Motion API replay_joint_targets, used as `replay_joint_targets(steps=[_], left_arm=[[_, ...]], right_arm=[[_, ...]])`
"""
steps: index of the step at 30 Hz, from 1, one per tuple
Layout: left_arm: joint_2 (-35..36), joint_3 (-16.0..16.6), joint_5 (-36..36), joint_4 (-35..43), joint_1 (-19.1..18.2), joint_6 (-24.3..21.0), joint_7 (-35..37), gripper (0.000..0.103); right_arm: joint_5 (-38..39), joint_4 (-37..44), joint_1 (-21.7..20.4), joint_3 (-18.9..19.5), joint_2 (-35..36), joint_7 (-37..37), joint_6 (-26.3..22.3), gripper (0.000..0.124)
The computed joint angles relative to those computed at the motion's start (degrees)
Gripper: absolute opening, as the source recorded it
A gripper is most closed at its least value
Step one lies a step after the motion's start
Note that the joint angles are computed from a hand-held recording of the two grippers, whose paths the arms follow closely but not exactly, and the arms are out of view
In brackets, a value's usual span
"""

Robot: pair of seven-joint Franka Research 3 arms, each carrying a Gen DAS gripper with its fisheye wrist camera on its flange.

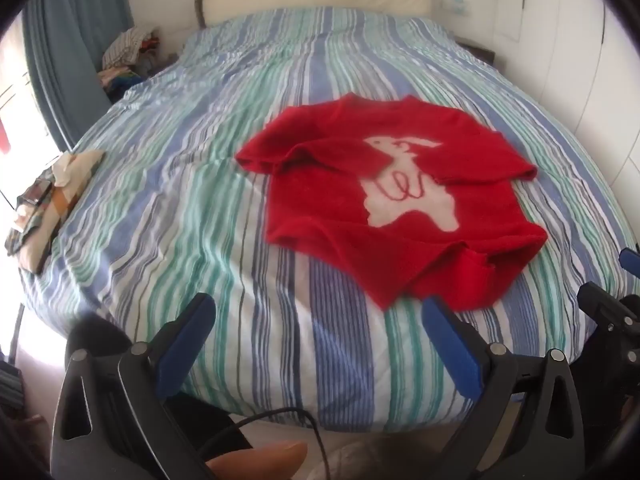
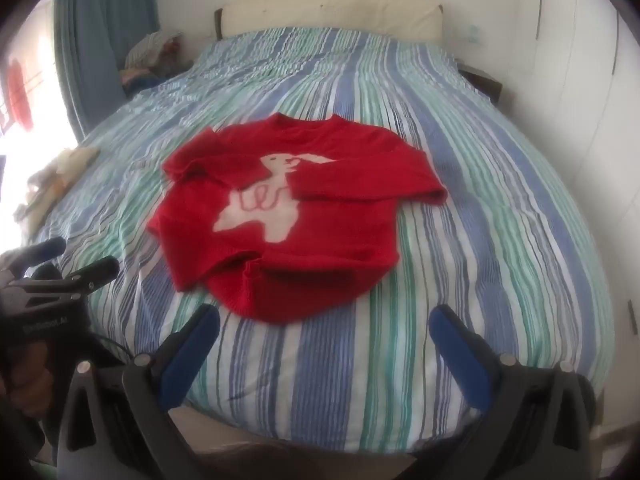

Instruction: Fold small clothes

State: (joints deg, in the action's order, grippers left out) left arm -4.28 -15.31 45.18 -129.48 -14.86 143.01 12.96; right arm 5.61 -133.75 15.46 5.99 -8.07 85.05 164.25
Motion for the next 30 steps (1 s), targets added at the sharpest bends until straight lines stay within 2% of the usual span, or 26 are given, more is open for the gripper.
replay_joint_targets(steps=[3, 6, 10, 18, 30], left_arm=[[-1.2, 0.4, -0.1, -1.2, 0.3, 1.0, 0.0, 0.103], [0.2, -0.6, 1.3, 0.5, 0.1, -2.7, -0.7, 0.103], [0.6, -0.3, 1.5, 0.7, -0.3, -3.2, -0.9, 0.103], [1.2, -0.4, 2.7, 1.9, -1.1, -6.5, -1.4, 0.103], [1.2, -0.1, 2.3, 2.2, -1.4, -6.3, -0.8, 0.103]], right_arm=[[0.6, -0.2, 0.2, -0.1, 0.2, -0.4, 0.9, 0.103], [0.4, -0.3, 0.1, -0.1, 0.2, -0.4, 0.9, 0.103], [-2.7, 0.5, -0.6, 0.9, 1.0, 2.5, 0.3, 0.103], [-1.7, 0.4, 0.0, -0.1, 1.1, 2.0, 0.2, 0.103], [-1.9, 0.2, -0.3, 0.0, 1.0, 2.1, 0.3, 0.103]])
